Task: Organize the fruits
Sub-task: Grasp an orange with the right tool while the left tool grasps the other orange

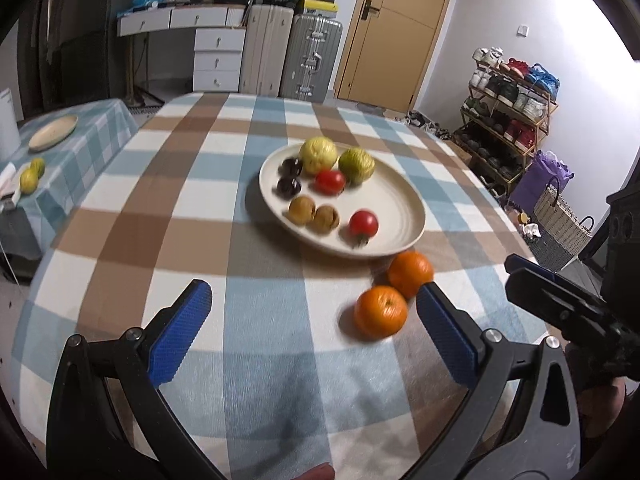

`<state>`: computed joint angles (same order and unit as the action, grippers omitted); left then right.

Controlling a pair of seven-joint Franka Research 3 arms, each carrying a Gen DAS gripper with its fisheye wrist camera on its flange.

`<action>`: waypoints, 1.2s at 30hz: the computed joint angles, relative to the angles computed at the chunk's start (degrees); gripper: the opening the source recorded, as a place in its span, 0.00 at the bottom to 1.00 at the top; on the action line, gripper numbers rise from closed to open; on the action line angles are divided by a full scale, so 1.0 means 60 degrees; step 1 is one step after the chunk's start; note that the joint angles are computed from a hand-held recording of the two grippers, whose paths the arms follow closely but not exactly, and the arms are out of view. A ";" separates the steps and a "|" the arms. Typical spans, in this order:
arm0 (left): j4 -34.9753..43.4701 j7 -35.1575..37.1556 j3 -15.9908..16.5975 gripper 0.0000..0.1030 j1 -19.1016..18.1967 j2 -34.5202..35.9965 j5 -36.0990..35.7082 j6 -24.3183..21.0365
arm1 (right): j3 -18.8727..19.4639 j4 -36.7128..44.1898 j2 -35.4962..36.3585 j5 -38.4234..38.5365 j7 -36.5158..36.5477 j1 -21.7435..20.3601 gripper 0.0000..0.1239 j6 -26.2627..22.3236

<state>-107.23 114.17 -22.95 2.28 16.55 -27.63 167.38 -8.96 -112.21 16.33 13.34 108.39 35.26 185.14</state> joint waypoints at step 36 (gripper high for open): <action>0.2100 -0.1613 0.0379 0.99 -0.0319 0.1699 0.2006 -0.1807 | 0.4321 0.1884 0.1586 0.3522 -0.4008 -0.4000 0.31 -0.1627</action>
<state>-94.63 104.49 -20.68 0.37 26.74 -15.59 156.54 16.97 -100.91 25.84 34.47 84.34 11.26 175.38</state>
